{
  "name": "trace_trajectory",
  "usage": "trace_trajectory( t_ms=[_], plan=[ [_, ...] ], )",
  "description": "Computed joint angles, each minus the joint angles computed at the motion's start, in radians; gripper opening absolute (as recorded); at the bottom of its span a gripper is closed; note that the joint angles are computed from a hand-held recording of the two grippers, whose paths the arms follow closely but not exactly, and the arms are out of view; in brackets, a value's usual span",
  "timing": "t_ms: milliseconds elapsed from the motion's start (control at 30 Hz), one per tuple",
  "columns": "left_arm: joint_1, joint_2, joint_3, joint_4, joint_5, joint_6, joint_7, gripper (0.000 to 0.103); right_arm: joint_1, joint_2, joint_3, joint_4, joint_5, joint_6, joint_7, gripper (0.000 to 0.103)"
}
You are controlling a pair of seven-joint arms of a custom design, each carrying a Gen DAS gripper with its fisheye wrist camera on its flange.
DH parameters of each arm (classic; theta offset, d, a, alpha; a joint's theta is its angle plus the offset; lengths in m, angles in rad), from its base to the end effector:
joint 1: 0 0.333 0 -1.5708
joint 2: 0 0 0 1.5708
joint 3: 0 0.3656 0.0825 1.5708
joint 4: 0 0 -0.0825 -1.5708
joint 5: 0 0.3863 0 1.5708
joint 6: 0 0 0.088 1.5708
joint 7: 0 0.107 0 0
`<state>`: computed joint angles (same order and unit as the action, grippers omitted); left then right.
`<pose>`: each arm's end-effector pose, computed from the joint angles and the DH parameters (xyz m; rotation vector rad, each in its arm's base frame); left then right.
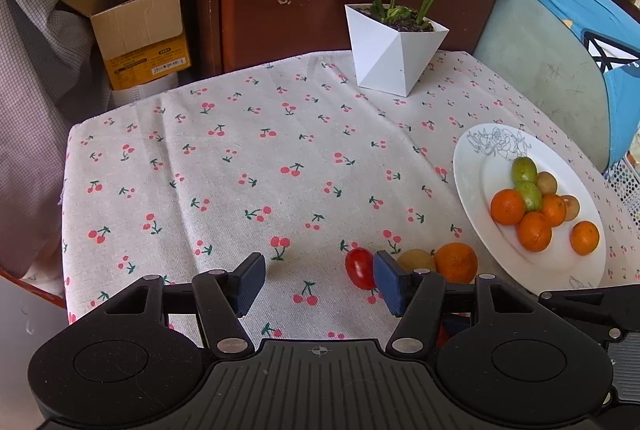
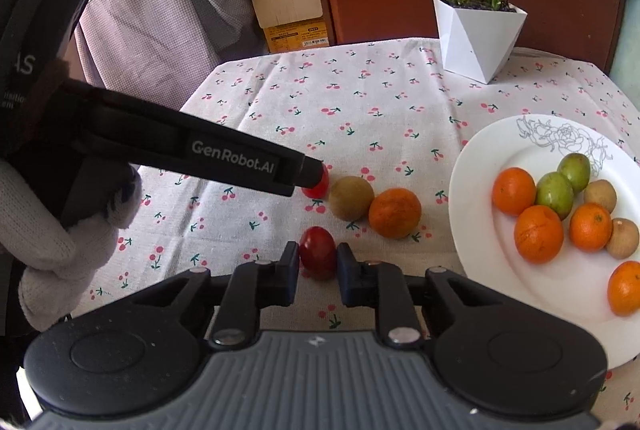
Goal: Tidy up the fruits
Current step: 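Grasp a red cherry tomato with the left tool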
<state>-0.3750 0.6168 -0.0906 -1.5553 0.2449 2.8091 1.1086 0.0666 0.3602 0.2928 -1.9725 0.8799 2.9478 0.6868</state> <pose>0.6968 -0.3448 0.4002 -1.7522 2.0884 -0.8086 0.6398 0.1673 0.3891 -1.9973 1.3643 -0.2687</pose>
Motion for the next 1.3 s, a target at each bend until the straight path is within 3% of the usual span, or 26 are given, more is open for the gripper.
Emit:
trace_trajectory(
  t_ms=[200, 633, 967, 1067, 1300],
  plan=[
    [-0.003, 0.006, -0.008, -0.001, 0.006, 0.000, 0.035, 0.058, 0.007, -0.008, -0.027, -0.007, -0.032, -0.005, 0.071, 0.020],
    [-0.055, 0.025, 0.053, -0.002, 0.080, 0.065, 0.006, 0.050, -0.002, -0.007, -0.030, -0.004, -0.051, -0.020, 0.125, 0.020],
    [-0.065, 0.041, 0.065, 0.003, 0.089, 0.120, 0.037, 0.034, -0.010, -0.006, -0.033, 0.006, -0.014, -0.049, 0.145, 0.020],
    [-0.044, 0.046, 0.036, 0.005, 0.070, 0.131, 0.067, 0.026, -0.008, -0.006, -0.038, 0.008, -0.006, -0.055, 0.147, 0.020],
    [-0.052, 0.047, 0.043, -0.002, 0.047, 0.156, 0.092, 0.016, -0.003, -0.006, -0.044, 0.011, 0.005, -0.063, 0.148, 0.020]
  ],
)
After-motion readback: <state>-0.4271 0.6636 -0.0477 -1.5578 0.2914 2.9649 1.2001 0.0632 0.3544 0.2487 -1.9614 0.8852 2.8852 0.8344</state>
